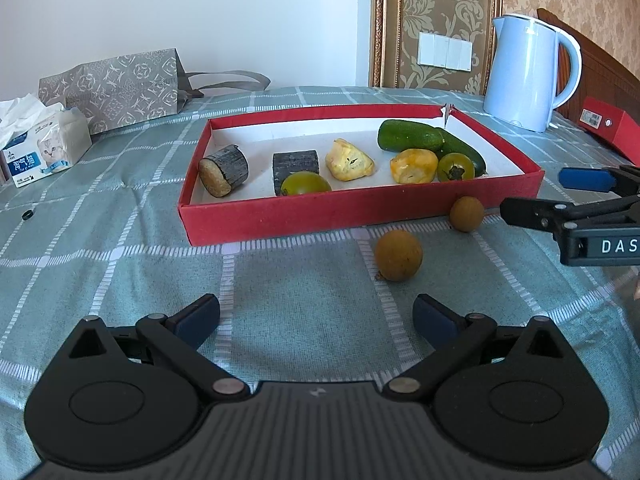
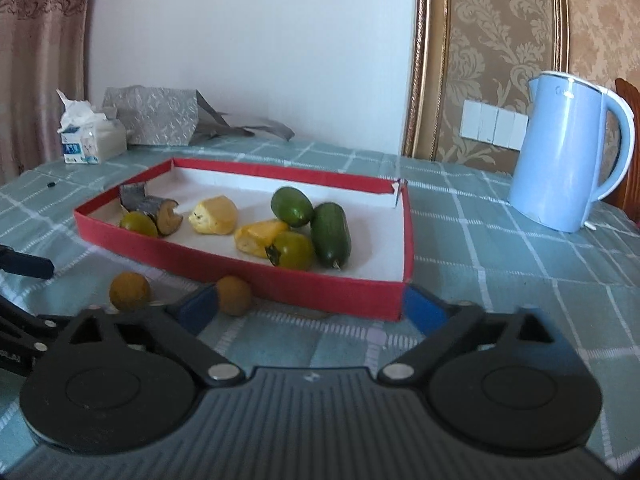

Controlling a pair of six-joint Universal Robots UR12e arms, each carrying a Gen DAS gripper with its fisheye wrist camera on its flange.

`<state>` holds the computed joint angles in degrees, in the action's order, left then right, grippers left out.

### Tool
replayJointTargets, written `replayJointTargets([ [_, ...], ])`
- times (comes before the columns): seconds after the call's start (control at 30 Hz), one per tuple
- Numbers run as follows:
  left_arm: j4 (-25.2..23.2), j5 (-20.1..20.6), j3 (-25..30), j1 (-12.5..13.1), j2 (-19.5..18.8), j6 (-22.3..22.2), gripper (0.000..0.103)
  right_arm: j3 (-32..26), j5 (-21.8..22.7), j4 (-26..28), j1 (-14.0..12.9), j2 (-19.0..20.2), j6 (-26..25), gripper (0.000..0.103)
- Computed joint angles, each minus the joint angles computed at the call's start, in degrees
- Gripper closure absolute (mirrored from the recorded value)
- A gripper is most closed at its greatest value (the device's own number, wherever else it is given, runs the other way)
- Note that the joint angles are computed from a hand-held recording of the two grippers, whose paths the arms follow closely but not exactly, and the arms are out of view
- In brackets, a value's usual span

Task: Organize fruits
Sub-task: 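Pull the open right tool back from the tray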

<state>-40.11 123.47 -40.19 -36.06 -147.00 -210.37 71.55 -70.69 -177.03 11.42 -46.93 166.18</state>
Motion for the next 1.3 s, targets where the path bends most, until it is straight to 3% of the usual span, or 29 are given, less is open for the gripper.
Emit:
replayJointTargets([
  [0.2,-0.59,1.75,0.39,-0.21,-0.21,-1.31,0.0,-1.72,0.07,8.99,-0.1,-0.1,0.52,0.0],
  [0.27,1.81,2.6,-0.25,-0.34,-0.11,-1.8,0.0,-3.01,1.93,14.23,-0.46,0.15,0.66,0.0],
  [0.4,6.58,1.78,-0.64,-0.36,-0.15,-1.98,0.0,-3.03,0.21,14.84,-0.01,0.12,-0.48,0.0],
  [0.67,-2.04,3.69,10.14,-0.52,-5.32,1.63,0.0,-3.11,-0.61,15.27,0.15,0.01,-1.36,0.0],
  [0.77,-5.25,4.8,13.65,-0.44,-7.02,1.18,0.0,-3.13,0.39,15.18,-0.12,0.04,-0.67,0.0],
  [0.9,-6.38,5.66,14.09,-0.35,-7.21,-0.76,0.001,-3.14,-1.35,15.21,0.32,0.04,-1.44,0.0],
  [0.97,-6.48,5.64,14.13,-0.45,-7.22,-0.69,0.006,-3.11,-1.33,15.2,0.32,0.02,-1.37,0.0],
  [1.1,-11.33,6.68,18.88,-0.93,-9.49,0.64,0.042,-3.1,-1.31,15.21,0.31,0.03,-1.44,0.0],
  [1.3,-9.52,6.35,17.67,-0.97,-9.03,1.4,0.049,-3.09,-1.18,15.23,0.3,0.03,-1.44,0.0],
])
